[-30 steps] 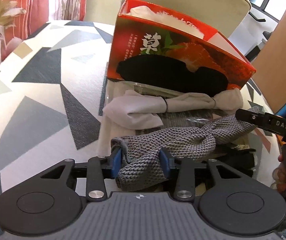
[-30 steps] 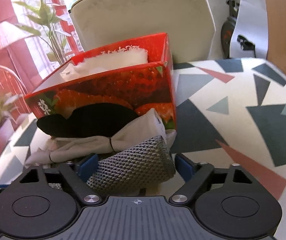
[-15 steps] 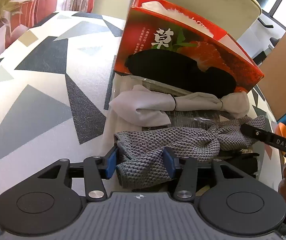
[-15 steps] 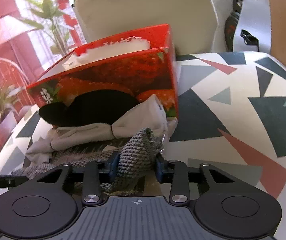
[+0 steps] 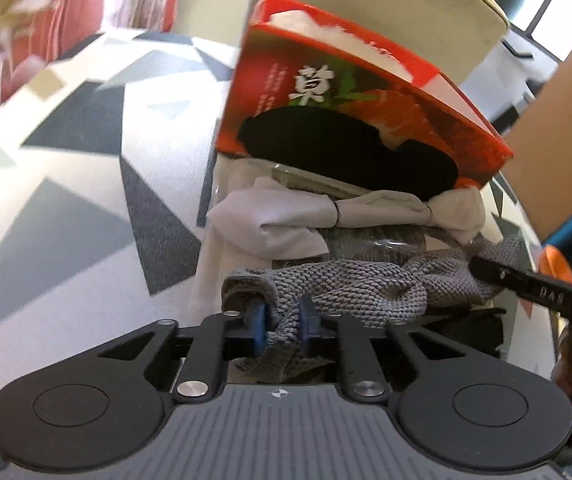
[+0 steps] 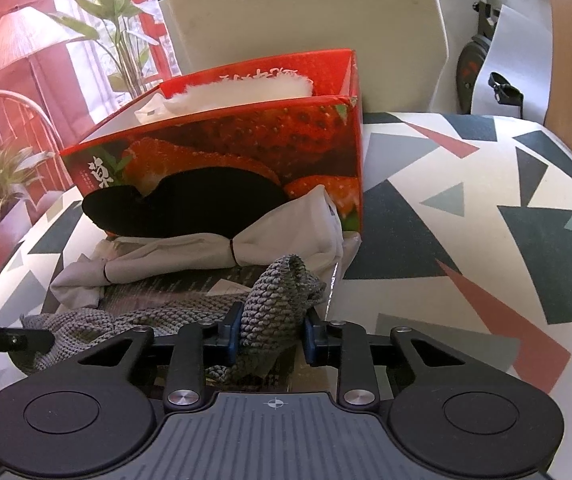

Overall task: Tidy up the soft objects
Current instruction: 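Lift the grey knit towel with both grippers toward the red box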

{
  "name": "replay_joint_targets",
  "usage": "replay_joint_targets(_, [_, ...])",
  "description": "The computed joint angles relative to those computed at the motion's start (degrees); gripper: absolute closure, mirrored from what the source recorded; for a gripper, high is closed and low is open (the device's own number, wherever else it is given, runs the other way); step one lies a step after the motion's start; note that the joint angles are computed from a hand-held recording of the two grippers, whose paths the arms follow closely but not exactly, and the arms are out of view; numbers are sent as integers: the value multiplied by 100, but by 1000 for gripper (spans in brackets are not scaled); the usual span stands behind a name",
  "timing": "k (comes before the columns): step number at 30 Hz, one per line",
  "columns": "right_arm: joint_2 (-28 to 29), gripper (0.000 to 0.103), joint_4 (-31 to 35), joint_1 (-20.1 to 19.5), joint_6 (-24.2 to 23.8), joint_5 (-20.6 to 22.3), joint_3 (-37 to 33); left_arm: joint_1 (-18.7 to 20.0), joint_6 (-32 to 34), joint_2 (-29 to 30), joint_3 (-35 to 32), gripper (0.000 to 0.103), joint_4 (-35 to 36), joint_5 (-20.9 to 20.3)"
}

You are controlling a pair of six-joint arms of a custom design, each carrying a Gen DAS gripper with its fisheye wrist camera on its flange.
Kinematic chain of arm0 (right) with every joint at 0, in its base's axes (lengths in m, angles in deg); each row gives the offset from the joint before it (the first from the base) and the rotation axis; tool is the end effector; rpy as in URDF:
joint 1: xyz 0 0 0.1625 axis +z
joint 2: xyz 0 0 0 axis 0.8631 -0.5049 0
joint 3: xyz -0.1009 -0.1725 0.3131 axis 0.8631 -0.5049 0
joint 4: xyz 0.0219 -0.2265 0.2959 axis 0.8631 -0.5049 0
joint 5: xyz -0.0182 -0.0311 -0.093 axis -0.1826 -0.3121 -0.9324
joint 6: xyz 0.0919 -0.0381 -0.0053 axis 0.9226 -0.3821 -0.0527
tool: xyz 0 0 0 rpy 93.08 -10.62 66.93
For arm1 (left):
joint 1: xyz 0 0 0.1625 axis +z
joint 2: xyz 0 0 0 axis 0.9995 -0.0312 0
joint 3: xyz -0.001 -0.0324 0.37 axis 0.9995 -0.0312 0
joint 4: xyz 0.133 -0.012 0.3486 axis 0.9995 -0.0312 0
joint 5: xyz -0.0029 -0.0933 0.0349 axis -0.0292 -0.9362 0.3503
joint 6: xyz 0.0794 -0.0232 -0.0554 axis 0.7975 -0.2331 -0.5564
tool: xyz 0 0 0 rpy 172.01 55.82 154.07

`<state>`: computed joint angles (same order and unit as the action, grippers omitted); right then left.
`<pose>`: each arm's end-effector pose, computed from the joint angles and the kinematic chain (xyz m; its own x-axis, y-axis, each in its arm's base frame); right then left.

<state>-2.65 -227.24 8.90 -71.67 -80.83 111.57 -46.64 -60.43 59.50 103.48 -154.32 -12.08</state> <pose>-0.0741 -0.5573 0.2253 -0.8681 -0.1167 0.4825 -0.4197 0.6914 -0.5880 -0.2737 -0.5091 -0.0658 -0.8853 0.0812 -0.4579 0.3332 0.7977 -0.5027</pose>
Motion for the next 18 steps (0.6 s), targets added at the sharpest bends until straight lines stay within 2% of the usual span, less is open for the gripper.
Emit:
replay_joint_targets(4, [-96,78,49,32,-142,60,14,-5,-21,-103,112,90,-278,-42])
replay_joint_targets(9, [-388,78,622,62,-409,382,-44,-140,183,-179,171,91,-588,295])
replay_joint_targets(14, [-474,78,900,230,-919,335,-126,-241,427,-241,183,91,-849,526])
replay_joint_targets(18, [-532,78,1175,298,-1038,380,-206,-282,732,-313,147,91,-928,709])
